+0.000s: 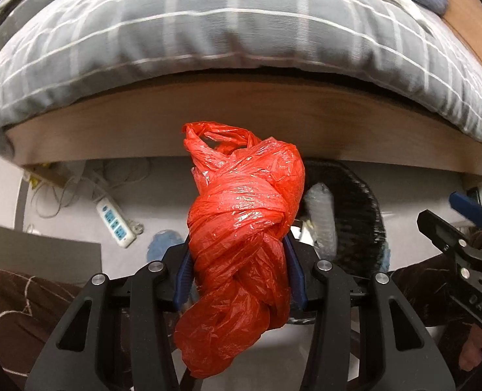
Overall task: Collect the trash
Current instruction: 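Open the right tool to drop bubble wrap while left tool drops red bag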
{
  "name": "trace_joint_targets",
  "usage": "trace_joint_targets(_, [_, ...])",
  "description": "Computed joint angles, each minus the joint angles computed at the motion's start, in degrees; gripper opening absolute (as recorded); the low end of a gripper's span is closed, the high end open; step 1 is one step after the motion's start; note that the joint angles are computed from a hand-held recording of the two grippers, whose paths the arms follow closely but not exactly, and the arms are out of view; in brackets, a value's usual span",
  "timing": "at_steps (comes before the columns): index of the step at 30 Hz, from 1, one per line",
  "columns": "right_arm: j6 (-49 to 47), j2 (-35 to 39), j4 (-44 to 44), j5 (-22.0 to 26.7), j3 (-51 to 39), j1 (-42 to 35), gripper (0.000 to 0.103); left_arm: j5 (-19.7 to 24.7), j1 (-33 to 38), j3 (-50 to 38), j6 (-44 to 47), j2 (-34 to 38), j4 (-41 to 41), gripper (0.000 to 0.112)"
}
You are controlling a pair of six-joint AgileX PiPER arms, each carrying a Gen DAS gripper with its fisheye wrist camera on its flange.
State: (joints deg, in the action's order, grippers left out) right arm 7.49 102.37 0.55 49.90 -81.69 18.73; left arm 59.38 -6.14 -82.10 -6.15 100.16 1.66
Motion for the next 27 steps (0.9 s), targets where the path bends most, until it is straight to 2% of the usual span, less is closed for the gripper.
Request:
trace_joint_targets(6, [0.9,-4.04,-1.94,-3.2,4.72,-4.12,0.091,1.15,-6.41,-3.57,-1.7,2.65,-0.37,0.046])
trace_joint_targets(9, [1.76,-5.2,-3.5,-3.87,6.4,-5.92,0.095,1.6,-8.77,-4.53,-2.47,3.9,-0.54,0.046])
trace_joint_targets(14, [3.45,-6.63,-4.6,-3.51,8.12,-7.93,0.095,1.98,-12.62,-6.33,-3.24,5.41,-0.27,0.046])
trace_joint_targets(21, [1.42,-8.46,-2.22,-3.27,9.38,-11.62,0.095,0.52,-14.42,-5.3,-4.62,5.44,1.15,0.05])
trace_joint_targets(27, [2.44,-8.34,-2.95,-2.78,7.99,-11.0,0.095,0.56,-14.6,-5.31,-6.99,3.75,3.59,0.076])
